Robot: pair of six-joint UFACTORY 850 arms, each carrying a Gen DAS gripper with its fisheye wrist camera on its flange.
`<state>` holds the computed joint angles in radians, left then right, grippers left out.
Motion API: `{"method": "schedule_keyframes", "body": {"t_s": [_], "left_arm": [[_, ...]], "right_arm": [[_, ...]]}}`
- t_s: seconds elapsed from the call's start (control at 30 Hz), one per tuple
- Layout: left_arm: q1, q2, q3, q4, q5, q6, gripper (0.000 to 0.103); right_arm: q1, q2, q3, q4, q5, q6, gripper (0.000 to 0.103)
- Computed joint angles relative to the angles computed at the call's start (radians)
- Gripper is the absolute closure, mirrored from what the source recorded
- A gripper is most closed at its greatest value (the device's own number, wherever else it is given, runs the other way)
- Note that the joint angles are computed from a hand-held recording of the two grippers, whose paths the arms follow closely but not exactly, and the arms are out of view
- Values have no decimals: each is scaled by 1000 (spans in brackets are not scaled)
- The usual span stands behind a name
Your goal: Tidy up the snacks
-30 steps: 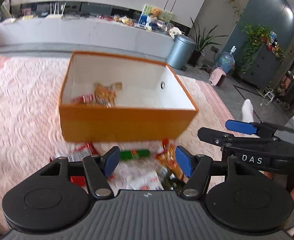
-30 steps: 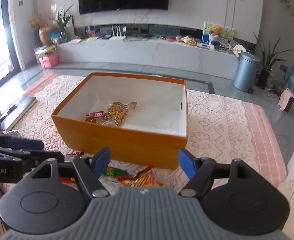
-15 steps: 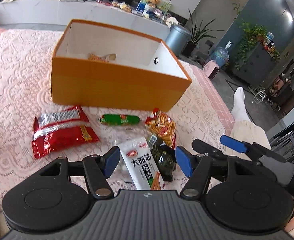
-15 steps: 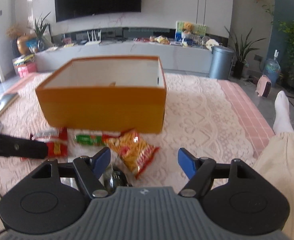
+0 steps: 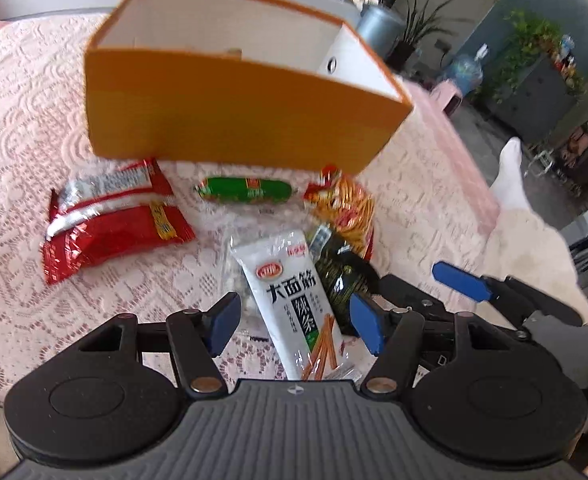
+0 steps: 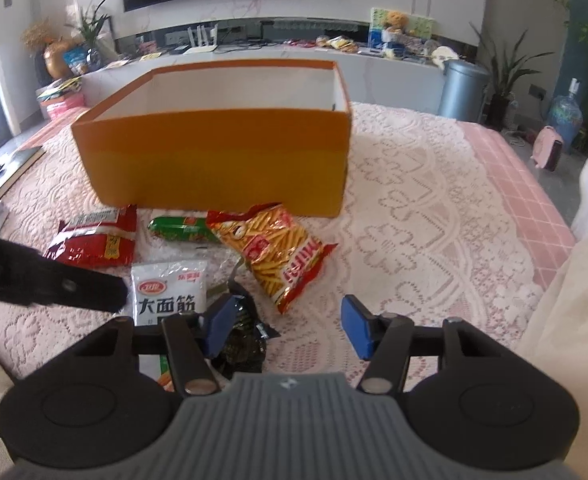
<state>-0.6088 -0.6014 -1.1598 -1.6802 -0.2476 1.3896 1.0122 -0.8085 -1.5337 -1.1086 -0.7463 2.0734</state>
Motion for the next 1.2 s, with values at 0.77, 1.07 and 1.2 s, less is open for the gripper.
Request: {"method": "schedule_keyframes", "body": {"t_s": [0.77, 1.07, 1.2], "left_arm": [[6, -58, -33, -66, -52, 50, 89], [1, -66, -34, -93, -110, 107, 89], [14, -78, -35, -123, -151, 115, 89]], "right_arm": [[-17, -18, 10, -27, 97, -39, 55], [-33, -28, 5, 43, 163, -78, 65], [-34, -33, 2, 46, 176, -82, 65]]}}
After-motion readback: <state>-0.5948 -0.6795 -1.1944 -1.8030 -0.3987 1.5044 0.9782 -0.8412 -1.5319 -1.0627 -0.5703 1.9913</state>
